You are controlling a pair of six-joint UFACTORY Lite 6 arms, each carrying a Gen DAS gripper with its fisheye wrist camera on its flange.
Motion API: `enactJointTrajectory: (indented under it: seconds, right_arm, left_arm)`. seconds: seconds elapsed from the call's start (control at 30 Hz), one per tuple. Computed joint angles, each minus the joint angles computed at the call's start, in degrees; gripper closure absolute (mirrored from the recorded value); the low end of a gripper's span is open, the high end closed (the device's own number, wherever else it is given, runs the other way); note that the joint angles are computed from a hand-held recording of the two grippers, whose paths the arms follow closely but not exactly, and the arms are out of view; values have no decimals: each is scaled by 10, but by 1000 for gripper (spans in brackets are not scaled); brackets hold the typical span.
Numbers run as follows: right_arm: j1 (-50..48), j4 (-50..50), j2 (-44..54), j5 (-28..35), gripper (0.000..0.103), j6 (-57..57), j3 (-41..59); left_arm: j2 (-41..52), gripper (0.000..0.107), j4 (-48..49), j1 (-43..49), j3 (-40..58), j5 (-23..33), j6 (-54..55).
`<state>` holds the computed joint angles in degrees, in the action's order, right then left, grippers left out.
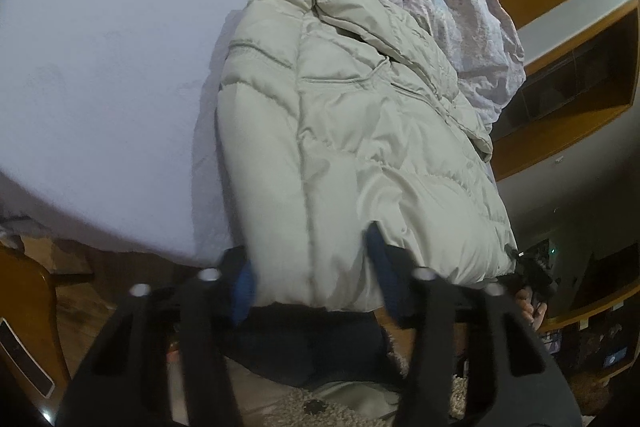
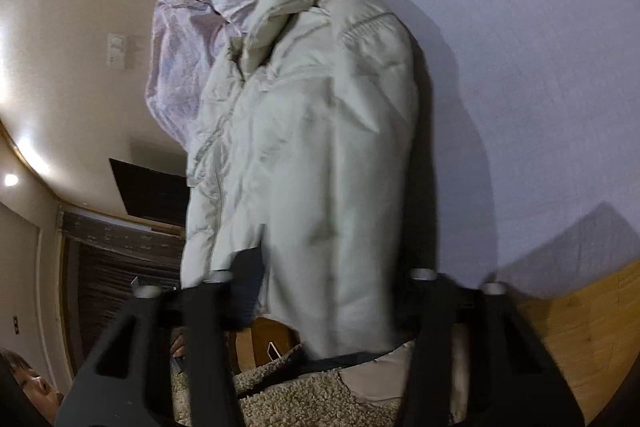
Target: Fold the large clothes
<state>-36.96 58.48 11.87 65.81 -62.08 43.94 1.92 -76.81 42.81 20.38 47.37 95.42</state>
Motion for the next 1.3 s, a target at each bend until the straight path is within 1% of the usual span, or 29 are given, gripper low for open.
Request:
enactJointTrajectory:
  seconds: [0.03,0.07,0.1,0.2,0.33,0.47,0.6,0.63,0.67,0.77,0.8,0.83,0.87,0.93,1.0,1.07,1.1,1.17,1.2,1.23,1.3]
  right_arm:
    - [2,5,-6,-6,73,-2,-6]
    - [3,14,-19,-9,79,-10,-13]
    - [3,18,-26,-12,82,-16,-16]
    - [20,30,-84,-31,85,-15,-24]
    - [48,54,-158,-70,87,-9,-21]
    - [102,72,-196,-138,88,20,9]
    - [170,76,-186,-220,88,51,82]
    - [189,73,-175,-242,88,63,108]
    - [200,69,-161,-258,88,69,133]
    - [248,37,-116,-324,88,110,206]
    - [265,16,-100,-343,88,135,232]
    - [286,-20,-72,-369,88,175,274]
    - [300,-50,-56,-385,88,207,301]
    - [329,-130,-2,-416,88,288,375]
    - [348,-207,49,-427,88,364,446]
    - [370,-303,109,-435,88,455,522]
    - [380,-358,144,-435,88,505,566]
    - [398,-457,214,-428,88,592,653]
    - [404,-493,255,-407,88,624,710]
    - [411,-533,305,-402,88,658,770]
    - [418,-581,395,-372,88,699,890]
  left_arm:
    - [-2,70,-4,1,-2,0,1]
    - [-8,77,-5,2,-4,0,-1]
    - [-21,81,-5,2,-8,-2,-4]
    - [-89,86,-2,-10,-22,-8,-28]
    - [-182,88,7,-23,-27,-11,-67]
    - [-231,88,8,-38,9,-14,-108]
    - [-241,89,-12,-91,68,-57,-146]
    - [-233,89,-19,-121,96,-87,-161]
    - [-228,89,-20,-138,113,-105,-171]
    - [-177,89,-22,-209,200,-184,-203]
    - [-164,89,-17,-222,222,-200,-212]
    - [-134,89,-13,-248,264,-233,-224]
    - [-107,89,-8,-265,296,-255,-236]
    - [-50,89,25,-289,367,-285,-281]
    - [14,89,89,-308,446,-307,-356]
    - [97,89,184,-326,546,-324,-461]
    - [124,89,215,-330,578,-328,-493]
    - [208,89,321,-343,677,-334,-604]
    - [251,89,380,-348,730,-331,-664]
    - [284,89,423,-351,770,-328,-708]
    - [364,89,519,-358,872,-309,-809]
